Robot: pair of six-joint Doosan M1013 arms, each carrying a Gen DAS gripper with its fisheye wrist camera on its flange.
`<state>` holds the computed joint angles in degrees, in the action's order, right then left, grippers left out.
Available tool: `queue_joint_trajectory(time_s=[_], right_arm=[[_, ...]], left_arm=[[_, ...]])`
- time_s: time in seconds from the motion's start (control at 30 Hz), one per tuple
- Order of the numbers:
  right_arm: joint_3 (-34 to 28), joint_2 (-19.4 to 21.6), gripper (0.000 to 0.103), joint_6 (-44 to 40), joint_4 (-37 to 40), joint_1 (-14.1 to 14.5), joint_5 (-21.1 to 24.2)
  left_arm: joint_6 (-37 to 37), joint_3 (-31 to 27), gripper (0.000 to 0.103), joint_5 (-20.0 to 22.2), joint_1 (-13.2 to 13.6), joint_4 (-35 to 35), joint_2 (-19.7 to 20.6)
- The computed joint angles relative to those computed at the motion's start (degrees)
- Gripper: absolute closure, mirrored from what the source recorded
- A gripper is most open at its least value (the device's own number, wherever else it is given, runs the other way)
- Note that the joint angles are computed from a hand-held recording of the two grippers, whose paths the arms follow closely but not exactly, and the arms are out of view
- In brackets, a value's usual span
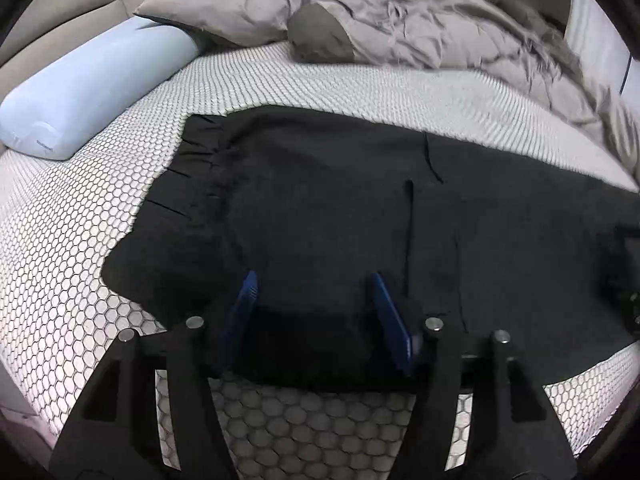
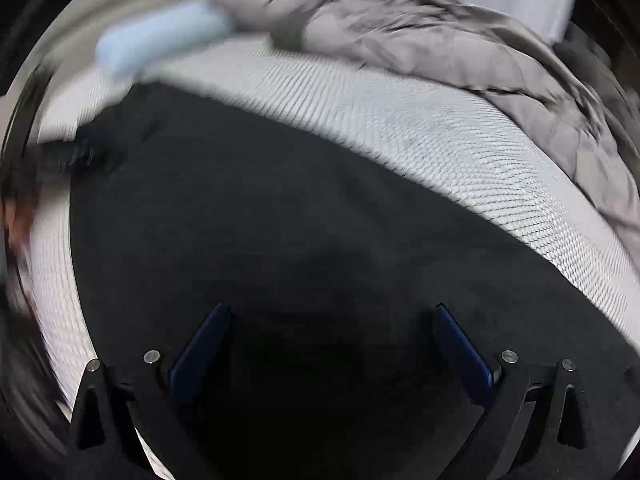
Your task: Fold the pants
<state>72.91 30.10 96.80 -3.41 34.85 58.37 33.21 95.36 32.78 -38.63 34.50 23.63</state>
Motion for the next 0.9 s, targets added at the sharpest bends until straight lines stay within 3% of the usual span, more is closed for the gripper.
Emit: queue_joint_trajectory(time_s=[0.07,0.2,0.27,0.33,0.4,0.47,0.53,0.57,0.63,0.7,0.8,0.9], right_arm=[[2.93,-2.01,0.001,-0.67,2.21,-1.93,0.1],[10.09,-6.71,0.0,6.11,-3.95,-6.04,2.87],[14.42,-10.11,0.0,12.26,-2.68,-9.28,1.74],[16.67,-12.74,0.0,18.91,-3.0,-10.73,0.93],[18.31,-14.75,0.0,20.97,-2.34,-10.9,-3.11],[18.83,-15.64,0.0,18.91,-0.42,-10.09,-7.33],[17.71,-14.68,0.0,17.96,-2.27,-8.0,-8.36],[17.03,-13.94,0.0,17.29,-2.34,-7.27,-8.18],[15.21,-11.59,0.0,13.29,0.39,-6.2,-7.74],[13.91,-9.76,0.0,10.0,1.54,-5.39,-5.74],[13.71,-8.94,0.0,9.01,-1.67,-4.47,-5.39],[14.99,-9.97,0.0,11.39,-4.04,-4.9,-4.76]], left_arm=[[-2.93,0.35,0.045,0.54,0.22,1.5,-0.3],[-5.04,-0.29,0.045,2.05,-0.11,2.71,-0.11],[-5.87,-2.37,0.045,3.99,-0.29,5.25,0.88],[-5.83,-4.13,0.043,4.36,-0.65,5.45,0.78],[-7.89,-4.37,0.029,1.52,-2.05,6.58,-0.07],[-7.41,-4.72,0.011,-3.87,-3.41,7.16,-0.22],[-0.41,-6.36,0.0,-8.71,-4.78,2.18,1.06],[4.93,-7.66,0.0,-9.33,-5.3,-2.09,2.09],[18.85,-11.89,0.0,-6.28,-6.37,-13.12,5.19],[24.99,-16.69,0.0,0.86,-7.48,-16.42,8.82],[21.39,-21.77,0.003,11.53,-7.93,-12.3,13.11],[16.06,-20.54,0.003,10.68,-6.86,-9.11,12.97]])
